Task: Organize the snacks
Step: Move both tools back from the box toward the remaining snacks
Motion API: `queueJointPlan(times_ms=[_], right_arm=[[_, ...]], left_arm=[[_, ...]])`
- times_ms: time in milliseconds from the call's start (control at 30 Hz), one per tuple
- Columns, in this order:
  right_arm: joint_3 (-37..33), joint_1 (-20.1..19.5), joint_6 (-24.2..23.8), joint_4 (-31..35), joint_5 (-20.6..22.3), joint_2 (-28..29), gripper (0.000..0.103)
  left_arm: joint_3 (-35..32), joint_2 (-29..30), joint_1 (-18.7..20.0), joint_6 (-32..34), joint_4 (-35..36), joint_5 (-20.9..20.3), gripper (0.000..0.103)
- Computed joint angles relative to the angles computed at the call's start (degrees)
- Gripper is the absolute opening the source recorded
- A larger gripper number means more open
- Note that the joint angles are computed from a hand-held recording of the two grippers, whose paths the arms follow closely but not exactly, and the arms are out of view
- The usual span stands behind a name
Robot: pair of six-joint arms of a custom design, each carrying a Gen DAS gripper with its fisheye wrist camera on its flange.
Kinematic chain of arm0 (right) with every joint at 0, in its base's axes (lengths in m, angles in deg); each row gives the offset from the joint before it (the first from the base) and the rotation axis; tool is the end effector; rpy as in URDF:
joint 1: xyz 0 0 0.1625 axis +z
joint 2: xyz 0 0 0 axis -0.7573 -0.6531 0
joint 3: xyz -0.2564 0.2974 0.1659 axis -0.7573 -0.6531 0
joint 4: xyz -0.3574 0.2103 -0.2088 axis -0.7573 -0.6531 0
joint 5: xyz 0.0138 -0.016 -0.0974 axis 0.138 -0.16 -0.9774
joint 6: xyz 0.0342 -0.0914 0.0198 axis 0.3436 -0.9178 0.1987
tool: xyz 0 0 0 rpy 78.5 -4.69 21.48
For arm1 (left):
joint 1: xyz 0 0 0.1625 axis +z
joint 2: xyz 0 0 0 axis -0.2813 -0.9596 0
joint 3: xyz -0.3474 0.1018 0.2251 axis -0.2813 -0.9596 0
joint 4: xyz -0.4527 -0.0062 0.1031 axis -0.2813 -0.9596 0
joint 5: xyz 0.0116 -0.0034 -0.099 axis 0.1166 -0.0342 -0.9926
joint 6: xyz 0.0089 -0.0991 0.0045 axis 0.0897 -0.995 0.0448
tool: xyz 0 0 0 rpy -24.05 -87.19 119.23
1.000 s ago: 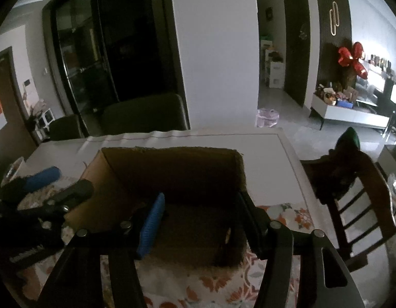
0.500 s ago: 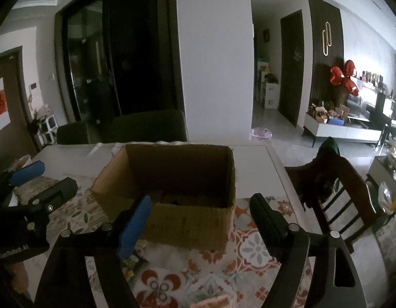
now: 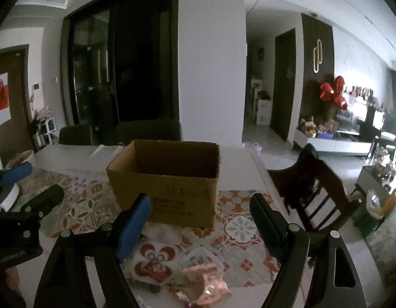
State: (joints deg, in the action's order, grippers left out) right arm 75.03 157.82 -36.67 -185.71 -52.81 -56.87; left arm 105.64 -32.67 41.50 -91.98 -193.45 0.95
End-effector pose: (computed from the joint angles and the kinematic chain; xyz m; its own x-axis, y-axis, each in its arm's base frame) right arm 0.2348 -0.4499 0.3169 -0.6918 -0.0699 0.7187 -0.6686 0.4381 -0.6009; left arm -0.3689 -0.4236 0.1714 -0.5897 0.1100 -0.8001 0.7611 0.4072 -0.5049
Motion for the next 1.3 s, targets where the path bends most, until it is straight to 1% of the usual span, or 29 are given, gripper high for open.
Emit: queueJointPlan(times_ms=[100,167,200,300,367,500,633,700,800,933,1000,1167,1300], right_arm=[[2.28,0.62,-0.98,-1.34,-0.59,-1.38,0.080],[3.88,1.03,-2.09,-2.47,-1.14,-2.08,0.080],[4.64,1.11,-3.15,-3.22,-1.39,-2.32,0.080],[7.05,1.45,-6.48,-7.76,-2.65,-2.20,0.080],[8.11,1.48,-6.46,-8.14,-3.22,-2.62,0.080],[10.38,0.86,-5.06,-6.17,-3.40,-4.35,0.080],[12.06,0.41,-4.70,-5.04,-4.43,-4.89,0.080],[12.66,0.07,-4.37,-3.40,-4.92,-5.12,0.080],[13.76,-0.87,-2.61,0.24,-5.21,-5.90,0.080],[15.18,-2.37,-0.54,4.90,-5.62,-6.78,0.080],[15.84,-3.04,0.09,5.98,-5.76,-6.66,0.080],[16.78,-4.33,0.58,8.55,-5.88,-6.66,0.080],[16.86,-5.69,1.84,12.68,-5.44,-7.08,0.080]], left_arm=[[2.26,-1.54,-1.39,-3.81,3.17,0.42,0.090],[3.47,-2.85,-2.08,-8.36,7.75,0.75,0.090],[4.17,-3.69,-2.37,-11.22,10.21,0.55,0.090],[5.78,-5.44,-2.71,-16.60,14.75,-0.84,0.090],[6.78,-5.99,-2.95,-18.36,16.59,-1.19,0.090],[8.74,-6.99,-3.09,-21.38,19.51,-3.08,0.090],[10.09,-6.96,-3.57,-22.88,22.32,-2.24,0.090],[10.66,-7.09,-3.92,-24.53,24.41,-1.71,0.090],[11.52,-7.11,-4.18,-25.71,26.20,-1.54,0.090],[12.05,-7.60,-3.61,-27.35,29.67,-4.18,0.090],[11.82,-7.47,-3.01,-27.69,31.22,-6.02,0.089],[11.31,-6.50,-1.32,-27.74,32.53,-9.82,0.089],[10.58,-5.27,0.38,-26.76,31.26,-13.36,0.089]])
